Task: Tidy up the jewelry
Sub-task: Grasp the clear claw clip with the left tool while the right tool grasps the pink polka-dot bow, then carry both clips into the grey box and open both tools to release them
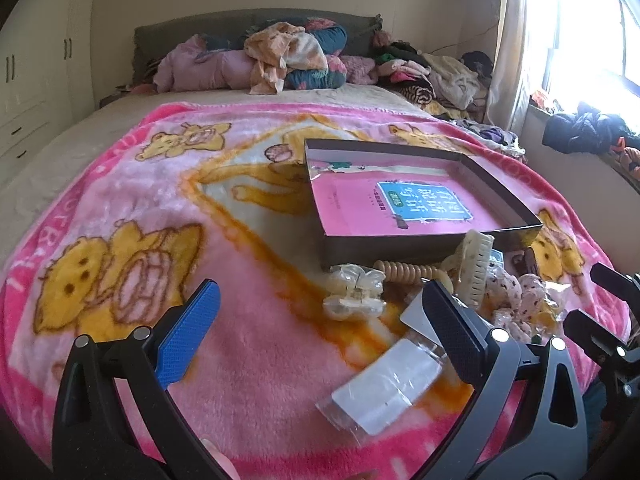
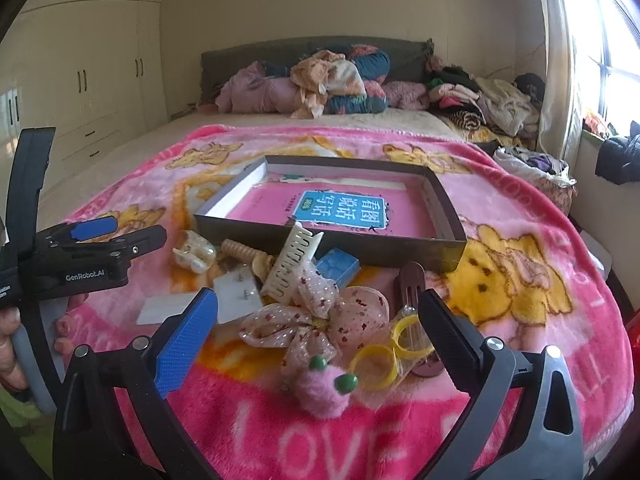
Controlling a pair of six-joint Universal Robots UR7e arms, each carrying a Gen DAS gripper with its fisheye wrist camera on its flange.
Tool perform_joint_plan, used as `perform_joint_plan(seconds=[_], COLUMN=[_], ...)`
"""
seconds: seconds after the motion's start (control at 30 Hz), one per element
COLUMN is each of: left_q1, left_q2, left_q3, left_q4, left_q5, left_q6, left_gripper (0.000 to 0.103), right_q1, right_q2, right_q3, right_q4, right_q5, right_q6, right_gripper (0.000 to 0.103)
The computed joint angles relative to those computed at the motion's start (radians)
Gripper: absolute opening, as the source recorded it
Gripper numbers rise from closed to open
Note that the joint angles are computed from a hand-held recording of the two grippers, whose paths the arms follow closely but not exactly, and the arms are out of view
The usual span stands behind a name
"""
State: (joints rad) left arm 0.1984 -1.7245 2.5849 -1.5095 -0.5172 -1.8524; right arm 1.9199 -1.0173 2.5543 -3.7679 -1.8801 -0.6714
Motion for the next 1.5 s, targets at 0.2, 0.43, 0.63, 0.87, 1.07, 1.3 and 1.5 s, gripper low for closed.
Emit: perform_joint_plan(seconds=[0.2, 0.43, 0.63, 0.87, 1.07, 1.3, 1.5], left_q1=[0.085, 0.192, 0.23, 0.264, 0.266, 0.218, 0.191], left_q2=[0.0, 0.049, 0.092, 0.134, 0.152, 0.128, 0.149], left_q3=[0.017, 0.034, 0.053, 0.061, 0.06, 0.044, 0.013], left_q4=[-0.152, -0.423, -0.603, -0.754, -0.78, -0.71, -0.737], left_q5=[0.036, 0.024, 0.002, -0.021, -0.027, -0.016, 0.001], left_q6=[0.145, 0.382, 0.51, 0.62, 0.646, 0.613, 0.658], left_gripper=[0.093, 0.092, 0.079, 0.054, 0.036, 0.036, 0.036], right_q1=[-0.015, -0.017, -0.023, -0.039, -0.052, -0.056, -0.069], right_q2=[0.03, 0.081, 0.11, 0.102, 0.065, 0.023, -0.02], right_q3=[-0.048, -0.109, -0.138, -0.127, -0.102, -0.087, -0.074], right_q4=[0.06, 0.126, 0.169, 0.162, 0.135, 0.123, 0.125], right_q5=[-0.023, -0.068, -0.095, -0.056, -0.003, 0.031, 0.047], right_q6=[0.006, 0.019, 0.016, 0.015, 0.022, 0.033, 0.04], right_gripper=[0.096, 0.068, 0.027, 0.007, 0.007, 0.006, 0.006])
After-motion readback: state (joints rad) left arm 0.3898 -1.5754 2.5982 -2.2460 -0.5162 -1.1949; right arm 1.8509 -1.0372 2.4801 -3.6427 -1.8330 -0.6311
